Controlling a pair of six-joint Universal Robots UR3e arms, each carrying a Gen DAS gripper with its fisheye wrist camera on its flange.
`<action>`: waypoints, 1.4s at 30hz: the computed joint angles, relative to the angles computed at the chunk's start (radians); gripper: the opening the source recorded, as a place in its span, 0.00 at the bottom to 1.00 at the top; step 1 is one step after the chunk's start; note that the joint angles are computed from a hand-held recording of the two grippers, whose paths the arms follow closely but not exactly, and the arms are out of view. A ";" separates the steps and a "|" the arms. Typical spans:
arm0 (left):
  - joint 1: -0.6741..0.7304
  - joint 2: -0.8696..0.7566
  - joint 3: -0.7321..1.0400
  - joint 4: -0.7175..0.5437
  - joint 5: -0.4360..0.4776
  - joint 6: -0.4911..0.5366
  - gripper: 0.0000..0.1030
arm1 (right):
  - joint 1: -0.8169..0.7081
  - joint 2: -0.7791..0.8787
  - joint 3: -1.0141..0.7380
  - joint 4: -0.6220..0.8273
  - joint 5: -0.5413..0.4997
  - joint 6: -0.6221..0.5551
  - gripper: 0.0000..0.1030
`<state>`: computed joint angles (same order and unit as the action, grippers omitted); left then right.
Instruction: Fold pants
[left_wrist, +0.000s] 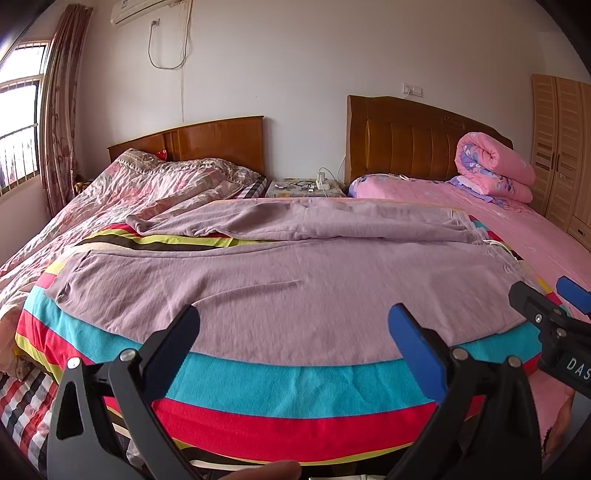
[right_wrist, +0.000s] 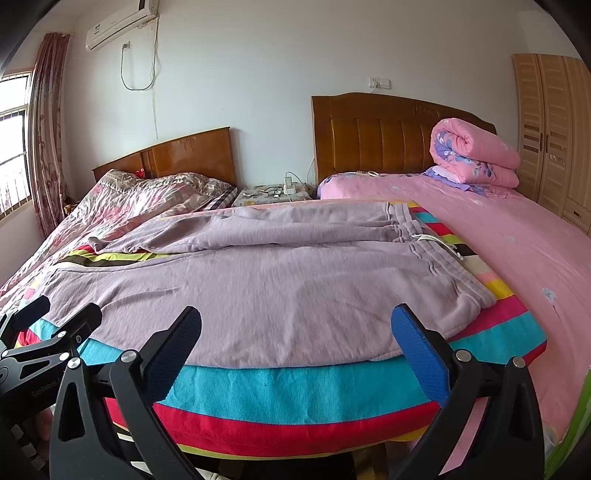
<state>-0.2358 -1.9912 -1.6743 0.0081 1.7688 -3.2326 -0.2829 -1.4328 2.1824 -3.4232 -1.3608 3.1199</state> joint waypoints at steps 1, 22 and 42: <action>0.000 0.000 0.000 0.000 0.000 0.000 0.99 | -0.001 -0.001 0.000 0.002 0.001 -0.001 0.96; 0.008 0.005 -0.027 0.014 -0.009 -0.004 0.99 | -0.014 0.005 0.020 -0.010 0.016 -0.004 0.96; 0.011 0.011 -0.015 -0.021 -0.016 -0.012 0.99 | 0.002 0.013 0.012 0.003 0.003 0.004 0.96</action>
